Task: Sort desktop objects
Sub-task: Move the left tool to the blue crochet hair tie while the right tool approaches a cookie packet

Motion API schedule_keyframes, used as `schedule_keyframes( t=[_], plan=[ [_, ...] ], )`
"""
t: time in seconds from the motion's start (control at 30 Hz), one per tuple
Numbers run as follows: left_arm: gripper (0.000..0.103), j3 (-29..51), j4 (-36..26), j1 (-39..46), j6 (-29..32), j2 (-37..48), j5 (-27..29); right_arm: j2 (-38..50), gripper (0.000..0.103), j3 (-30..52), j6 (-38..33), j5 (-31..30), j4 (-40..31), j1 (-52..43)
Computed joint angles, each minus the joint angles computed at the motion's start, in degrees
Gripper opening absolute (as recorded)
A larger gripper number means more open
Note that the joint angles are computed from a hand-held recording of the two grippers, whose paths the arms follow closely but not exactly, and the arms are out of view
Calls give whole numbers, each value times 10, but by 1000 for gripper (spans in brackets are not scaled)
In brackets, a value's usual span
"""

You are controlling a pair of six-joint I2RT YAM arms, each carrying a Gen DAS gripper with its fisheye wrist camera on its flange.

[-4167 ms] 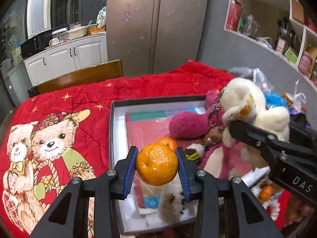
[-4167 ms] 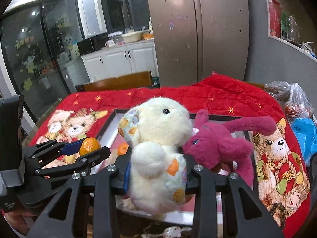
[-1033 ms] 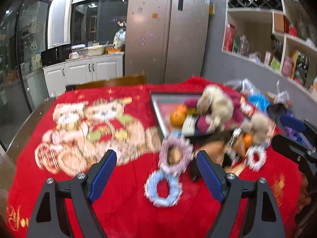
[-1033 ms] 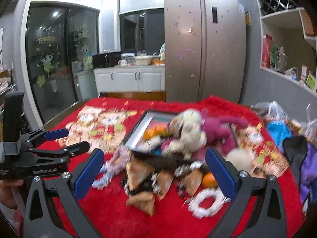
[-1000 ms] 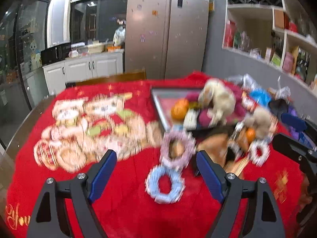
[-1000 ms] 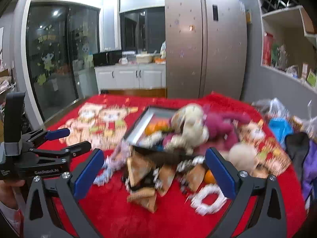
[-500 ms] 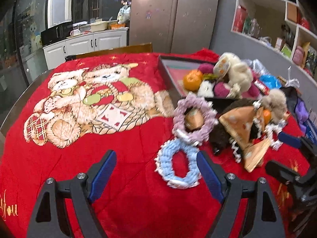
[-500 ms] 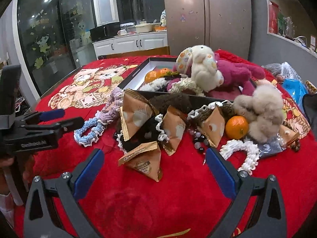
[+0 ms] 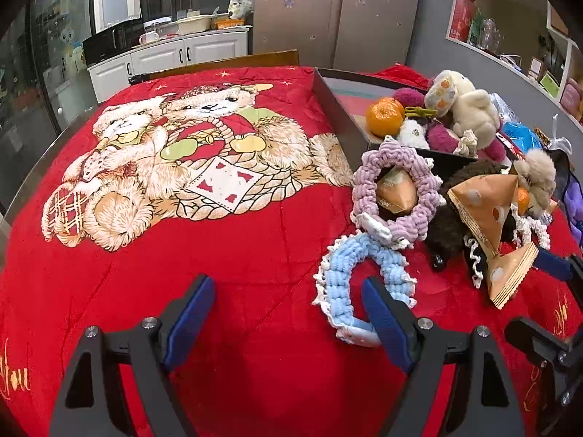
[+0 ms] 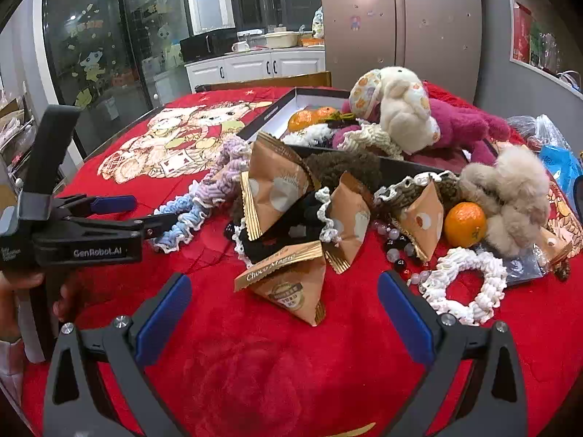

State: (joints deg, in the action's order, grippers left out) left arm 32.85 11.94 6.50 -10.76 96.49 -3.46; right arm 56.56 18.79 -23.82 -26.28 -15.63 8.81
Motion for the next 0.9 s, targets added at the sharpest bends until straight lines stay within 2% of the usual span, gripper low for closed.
schedule_keyframes(
  t=[0.13, 0.43, 0.6, 0.8, 0.9],
  plan=[
    [89, 13, -18, -22, 5, 9, -34, 34, 103, 12, -2, -28, 2, -21],
    [89, 14, -17, -19, 6, 10, -30, 65, 102, 27, -6, -53, -6, -27],
    [89, 14, -17, -21, 5, 11, -32, 58, 84, 23, -6, -37, -8, 3],
    [89, 15, -18, -23, 4, 11, -33, 78, 74, 26, -1, -25, -7, 20],
    [89, 17, -18, -25, 3, 11, -35, 86, 63, 29, 3, -24, -3, 16]
  ],
)
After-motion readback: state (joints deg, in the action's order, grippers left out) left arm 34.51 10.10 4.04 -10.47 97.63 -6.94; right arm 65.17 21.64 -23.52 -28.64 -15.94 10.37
